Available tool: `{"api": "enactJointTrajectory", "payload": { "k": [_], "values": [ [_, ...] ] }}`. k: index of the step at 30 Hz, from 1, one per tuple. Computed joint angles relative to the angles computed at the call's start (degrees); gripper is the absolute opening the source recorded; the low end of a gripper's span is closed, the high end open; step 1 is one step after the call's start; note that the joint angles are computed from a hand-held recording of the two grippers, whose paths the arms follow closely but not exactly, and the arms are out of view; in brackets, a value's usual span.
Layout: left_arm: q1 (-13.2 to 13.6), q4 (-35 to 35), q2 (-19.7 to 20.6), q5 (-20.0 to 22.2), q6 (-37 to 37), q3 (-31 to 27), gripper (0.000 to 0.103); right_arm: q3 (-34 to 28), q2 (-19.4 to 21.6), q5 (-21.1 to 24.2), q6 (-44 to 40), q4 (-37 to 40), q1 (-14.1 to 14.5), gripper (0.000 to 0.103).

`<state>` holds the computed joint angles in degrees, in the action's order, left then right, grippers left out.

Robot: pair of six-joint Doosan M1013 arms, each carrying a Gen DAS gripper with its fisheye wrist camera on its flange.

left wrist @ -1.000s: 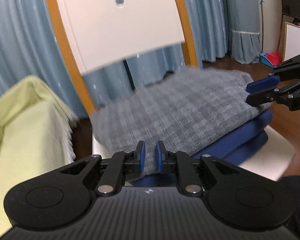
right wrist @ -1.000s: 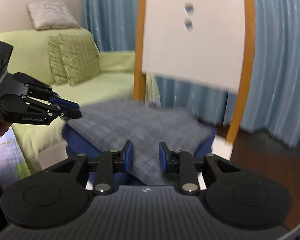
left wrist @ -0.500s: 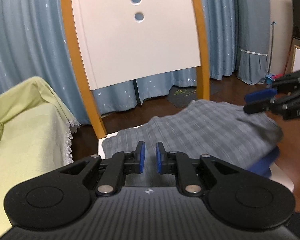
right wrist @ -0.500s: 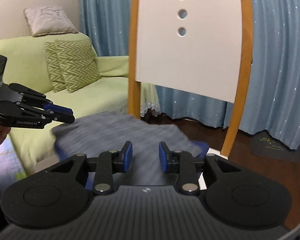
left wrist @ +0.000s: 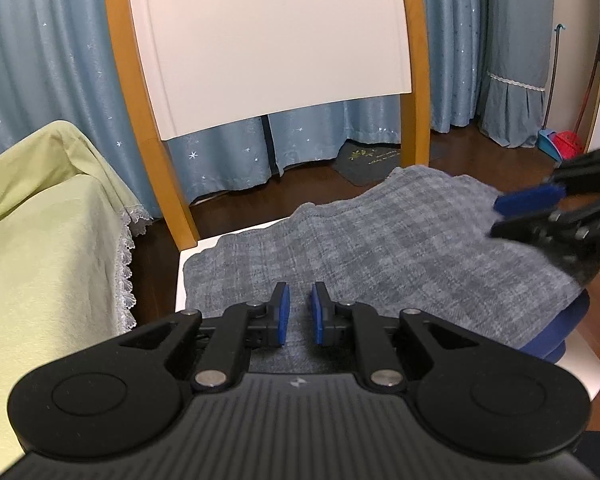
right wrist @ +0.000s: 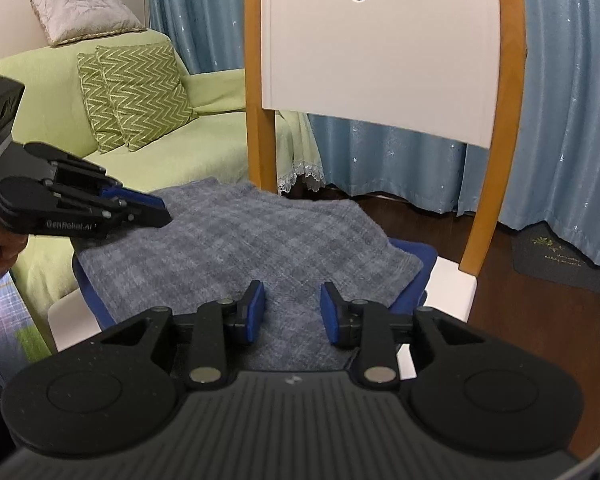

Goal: Fold clothes
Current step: 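Smooth the grey shirt flat on the stack with both open grippers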

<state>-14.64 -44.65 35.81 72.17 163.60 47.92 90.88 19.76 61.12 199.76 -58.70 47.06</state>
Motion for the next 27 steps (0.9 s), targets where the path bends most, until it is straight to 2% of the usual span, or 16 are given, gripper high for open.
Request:
{"api": "enactJointTrajectory", "payload": {
  "k": [9, 16, 17, 18, 19, 24, 27],
  "values": [
    [0.71, -2.07, -1.88, -0.75, 2.27, 2.58, 0.017, -1.68, 0.45, 3.05, 6.52, -4.87, 3.62, 0.027],
    [1.75, -4.64, -5.3, -1.26, 9.27, 7.68, 0.018, -1.13, 1.1, 0.23, 8.87, -1.94, 3.25, 0.028],
    [2.05, -5.24, -5.77, -1.09, 10.24, 8.59, 0.021, -1.27, 1.18, 0.32, 8.86, -1.88, 3.22, 0.028],
    [2.3, -5.53, -6.16, -1.01, 10.95, 9.46, 0.03, -1.48, 1.19, 0.6, 8.51, -1.72, 3.23, 0.028],
    [2.55, -5.81, -6.54, -0.92, 11.65, 10.31, 0.032, -1.67, 1.21, 0.78, 8.01, -1.52, 3.25, 0.028],
    [3.42, -6.6, -6.68, -1.09, 12.58, 12.88, 0.032, -1.64, 1.4, 0.55, 6.77, -1.17, 3.42, 0.028],
    [3.74, -7.05, -6.44, -0.36, 11.6, 12.44, 0.032, -2.15, 2.28, 1.45, 5.98, -1.61, 3.89, 0.029]
  ]
}}
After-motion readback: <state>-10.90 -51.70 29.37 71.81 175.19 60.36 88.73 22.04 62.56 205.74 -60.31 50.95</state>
